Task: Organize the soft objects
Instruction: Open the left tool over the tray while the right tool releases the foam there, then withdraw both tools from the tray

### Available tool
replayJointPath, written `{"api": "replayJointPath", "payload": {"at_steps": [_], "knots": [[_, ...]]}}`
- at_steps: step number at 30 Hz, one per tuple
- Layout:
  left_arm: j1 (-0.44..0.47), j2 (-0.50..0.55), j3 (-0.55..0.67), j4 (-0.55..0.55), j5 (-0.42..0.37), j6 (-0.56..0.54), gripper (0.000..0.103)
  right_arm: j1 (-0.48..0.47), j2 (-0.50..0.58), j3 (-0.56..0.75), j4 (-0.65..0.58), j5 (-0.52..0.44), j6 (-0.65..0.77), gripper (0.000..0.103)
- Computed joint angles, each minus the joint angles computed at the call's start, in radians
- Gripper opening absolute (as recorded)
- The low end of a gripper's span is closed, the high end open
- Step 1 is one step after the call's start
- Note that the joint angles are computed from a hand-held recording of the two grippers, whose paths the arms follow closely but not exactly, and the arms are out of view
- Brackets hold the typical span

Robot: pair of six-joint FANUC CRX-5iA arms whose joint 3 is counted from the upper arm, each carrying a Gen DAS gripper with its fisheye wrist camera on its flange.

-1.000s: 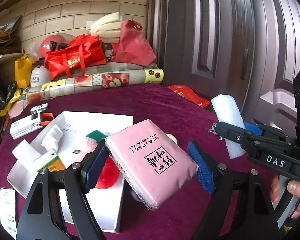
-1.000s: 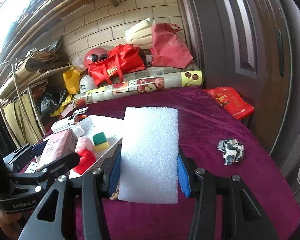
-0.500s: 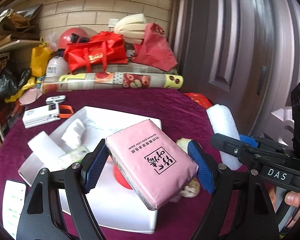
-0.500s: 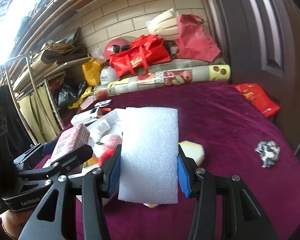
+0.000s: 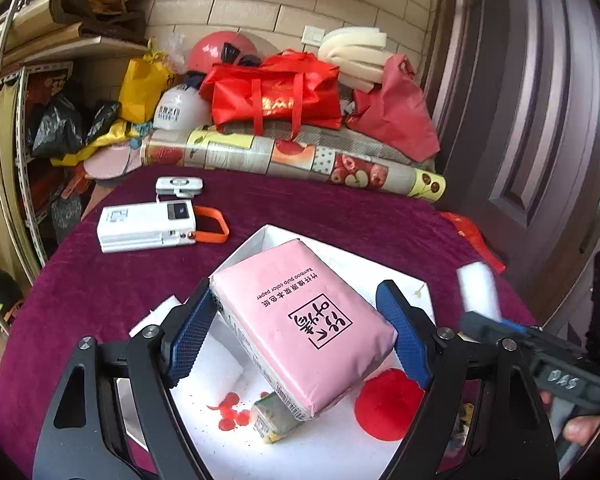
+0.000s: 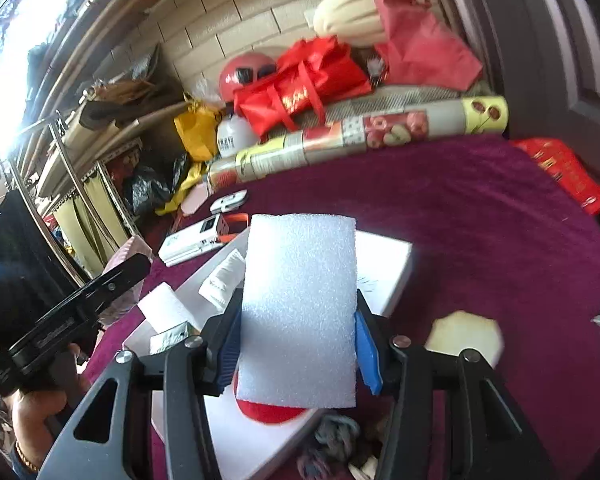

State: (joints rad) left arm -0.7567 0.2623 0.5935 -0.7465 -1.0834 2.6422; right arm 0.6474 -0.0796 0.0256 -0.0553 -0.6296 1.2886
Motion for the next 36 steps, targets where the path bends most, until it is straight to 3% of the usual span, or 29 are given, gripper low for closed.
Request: {"api": "replayJointPath", "payload": {"at_steps": [5, 6, 7, 9, 13, 22, 28, 30, 33, 36], "knots": [[0.02, 0.034, 0.031, 0.016, -0.05, 0.006, 0.087, 0.015, 0.081, 0.053, 0.009, -0.013, -0.03, 0.05], [0.011, 0.044, 0.047, -0.012, -0.085, 0.021, 0.089, 0.015, 0.09, 0.059, 0.001, -0.008, -0.023, 0.057], [0.005, 0.048, 0.054, -0.032, -0.105, 0.03, 0.1, 0.022, 0.096, 0.054, 0.027, 0.005, -0.041, 0.083], [-0.011, 0.052, 0.063, -0.072, -0.143, 0.05, 0.103, 0.027, 0.085, 0.023, 0.063, 0.048, -0.079, 0.103], [-0.029, 0.048, 0.059, -0.107, -0.165, 0.08, 0.103, 0.039, 0.036, -0.055, 0.12, 0.14, -0.118, 0.103], [-0.093, 0.061, 0.098, -0.139, -0.191, 0.045, 0.103, 0.06, -0.058, -0.177, 0.273, 0.203, -0.246, 0.103], [-0.143, 0.087, 0.123, -0.089, -0.114, -0.036, 0.103, 0.029, -0.148, -0.264, 0.284, 0.202, -0.285, 0.103], [-0.139, 0.101, 0.118, 0.015, -0.027, -0.139, 0.103, 0.0, -0.184, -0.313, 0.32, 0.204, -0.348, 0.103], [-0.1, 0.136, 0.105, 0.261, 0.094, -0.349, 0.103, -0.069, -0.227, -0.375, 0.36, 0.205, -0.468, 0.103], [-0.065, 0.227, 0.138, 0.578, 0.136, -0.665, 0.103, -0.15, -0.254, -0.419, 0.383, 0.189, -0.577, 0.103]]}}
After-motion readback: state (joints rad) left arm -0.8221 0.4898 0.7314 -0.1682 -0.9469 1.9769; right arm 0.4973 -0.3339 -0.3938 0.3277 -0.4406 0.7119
